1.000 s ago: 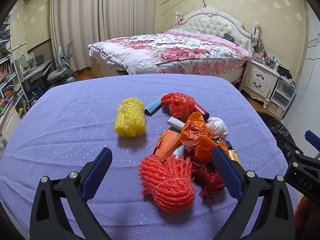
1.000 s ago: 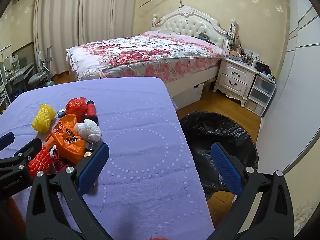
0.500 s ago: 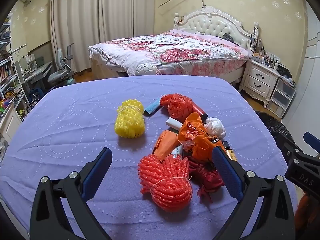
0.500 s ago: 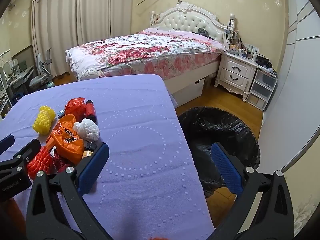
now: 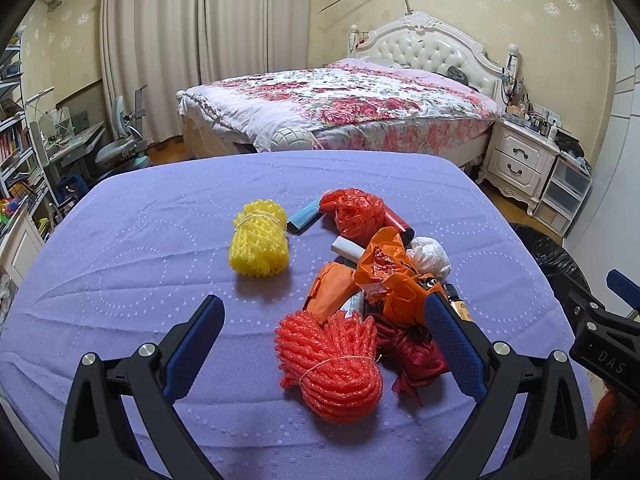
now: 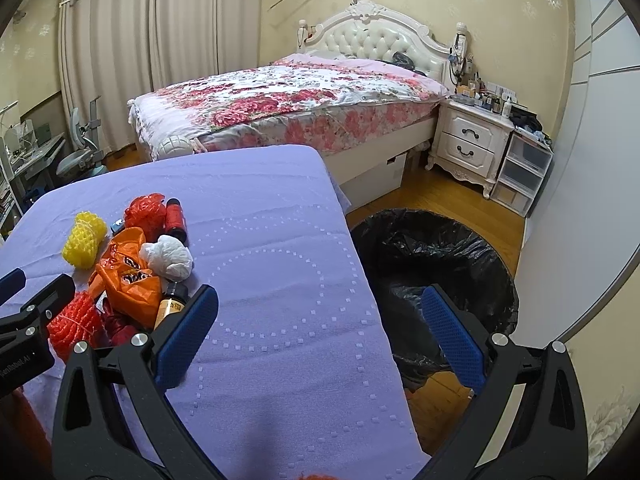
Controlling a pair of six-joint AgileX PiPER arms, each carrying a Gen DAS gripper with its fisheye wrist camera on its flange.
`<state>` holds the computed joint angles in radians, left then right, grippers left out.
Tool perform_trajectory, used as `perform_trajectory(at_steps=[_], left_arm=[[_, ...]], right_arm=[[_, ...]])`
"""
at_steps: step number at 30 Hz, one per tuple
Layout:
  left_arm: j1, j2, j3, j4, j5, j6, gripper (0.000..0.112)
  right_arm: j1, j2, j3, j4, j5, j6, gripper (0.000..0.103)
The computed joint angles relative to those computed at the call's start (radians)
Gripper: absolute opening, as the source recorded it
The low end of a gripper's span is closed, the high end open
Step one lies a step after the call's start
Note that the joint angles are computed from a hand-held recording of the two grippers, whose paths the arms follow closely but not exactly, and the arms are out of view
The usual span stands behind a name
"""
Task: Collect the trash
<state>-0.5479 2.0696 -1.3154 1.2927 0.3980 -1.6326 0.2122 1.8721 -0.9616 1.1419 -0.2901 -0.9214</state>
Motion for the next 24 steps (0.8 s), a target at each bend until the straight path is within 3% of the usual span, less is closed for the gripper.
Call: perform_trajectory(at_steps=[24], left_arm=[[-0.003,0.006,-0.007,-0.011,0.003,0.007,0.097]], right_arm=[[0.003,0.005,0.002,-0.015,-0.003,0.018,0.100]])
